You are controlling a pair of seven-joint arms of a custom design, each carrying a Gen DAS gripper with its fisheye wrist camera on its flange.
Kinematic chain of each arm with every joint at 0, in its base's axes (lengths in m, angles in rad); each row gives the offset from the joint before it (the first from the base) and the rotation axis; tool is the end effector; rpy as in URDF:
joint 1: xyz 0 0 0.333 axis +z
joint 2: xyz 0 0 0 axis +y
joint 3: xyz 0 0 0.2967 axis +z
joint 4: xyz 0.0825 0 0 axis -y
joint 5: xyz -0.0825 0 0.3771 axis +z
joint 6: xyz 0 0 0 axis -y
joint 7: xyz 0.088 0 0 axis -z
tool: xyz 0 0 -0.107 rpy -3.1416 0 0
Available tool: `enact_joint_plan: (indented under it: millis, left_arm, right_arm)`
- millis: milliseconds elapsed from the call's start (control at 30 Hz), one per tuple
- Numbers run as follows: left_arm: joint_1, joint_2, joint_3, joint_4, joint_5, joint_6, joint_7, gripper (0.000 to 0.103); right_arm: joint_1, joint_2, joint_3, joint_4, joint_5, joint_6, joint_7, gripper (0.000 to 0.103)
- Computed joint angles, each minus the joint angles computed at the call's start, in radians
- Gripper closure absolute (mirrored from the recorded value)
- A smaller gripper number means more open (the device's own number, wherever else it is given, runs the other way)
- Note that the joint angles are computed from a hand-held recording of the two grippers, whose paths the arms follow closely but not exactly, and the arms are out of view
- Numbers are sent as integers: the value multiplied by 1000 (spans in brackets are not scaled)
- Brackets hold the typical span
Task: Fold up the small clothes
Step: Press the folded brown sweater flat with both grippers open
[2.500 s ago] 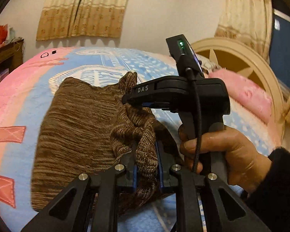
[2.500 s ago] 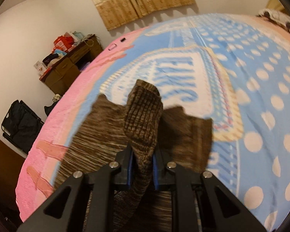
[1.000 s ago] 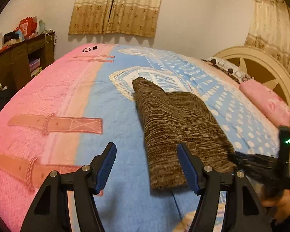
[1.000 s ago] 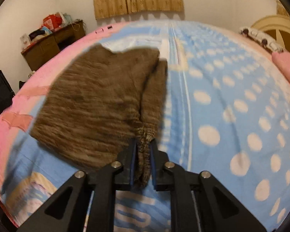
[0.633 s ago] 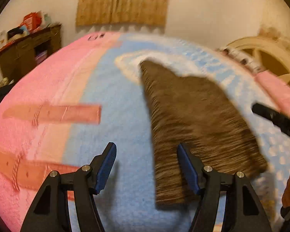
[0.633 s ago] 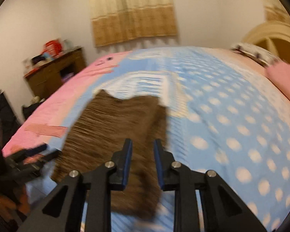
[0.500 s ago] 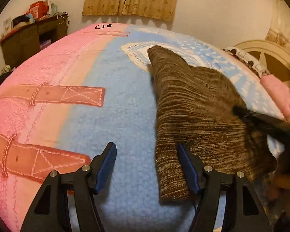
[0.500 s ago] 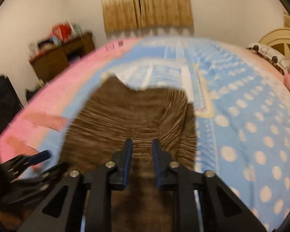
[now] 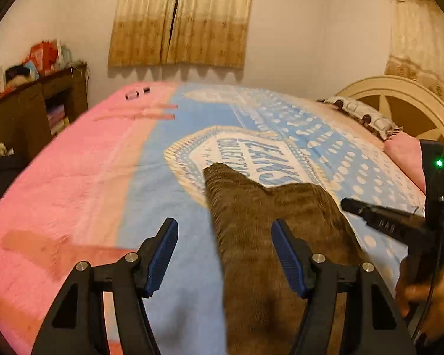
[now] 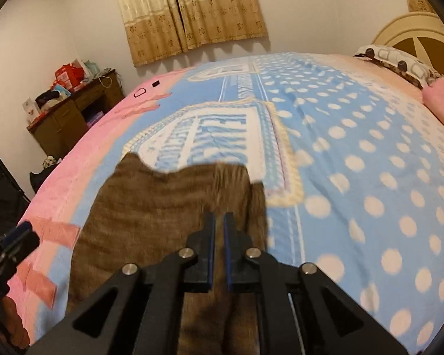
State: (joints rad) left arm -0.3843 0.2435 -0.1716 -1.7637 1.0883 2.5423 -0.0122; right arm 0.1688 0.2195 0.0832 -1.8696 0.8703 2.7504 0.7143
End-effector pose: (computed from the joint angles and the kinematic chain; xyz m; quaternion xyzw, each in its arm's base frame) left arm 0.5554 -0.3476 0.4659 -0.7150 0.5393 -0.3303 0.2981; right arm 0.6297 0.1267 0.4464 -0.7587 0.5071 -0.1258 0.3891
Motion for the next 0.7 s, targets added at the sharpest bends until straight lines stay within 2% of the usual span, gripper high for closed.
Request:
enact_joint_plan:
  millis: [133,200,233,267,300,333,367,433,533,600,633,667,700]
  left_arm:
    - [42,154,10,149,-185,15,58,37]
    - [42,199,21,175,-250,-7,70,37]
    - [37,222,44,174,-309,15,82,33]
    - [62,218,35,138,-298,81,31,25]
    - [57,208,52,117,-286,118,1,24]
    - [59,209,50,124,-301,108,21,24]
    - [49,228,44,161,-314,61,60,24]
    - [37,232,49,172,-320,43,74,23]
    - [42,198,45,132,-343,59,75,23]
    - [51,136,41,58,-341,97,71,23]
    - [45,85,44,0,-311,123,53,23]
    - [36,47,49,-36,-271,124,35,23]
    - [28,22,50,-55,-234,105,15,23]
  right_arm:
    - [29,124,-19,149,-143,-75,127,90]
    - [74,192,-61,199,-279,-64,237,93]
    - [79,220,-64,210,-312,-32,258,98]
    - [48,231,-36,228,-275,-42,237,98]
    - [30,239,-24,243,-259,-59,238,98]
    - [22,248,-19,258,-255,-72,243,99]
    - [13,256,-12,267,-248,-79,240,99]
    - [11,261,-10,276,-255,-85,243,99]
    - [24,264,-18,278,-282,-69,258,99]
    - [14,258,-8,275,-273,-70,250,98]
    - [-19,243,26,253,-249,-51,230,96]
    - [-39,196,42,196,-156,-4,173,95]
    - [-83,145,87,130,-35,53,88,84]
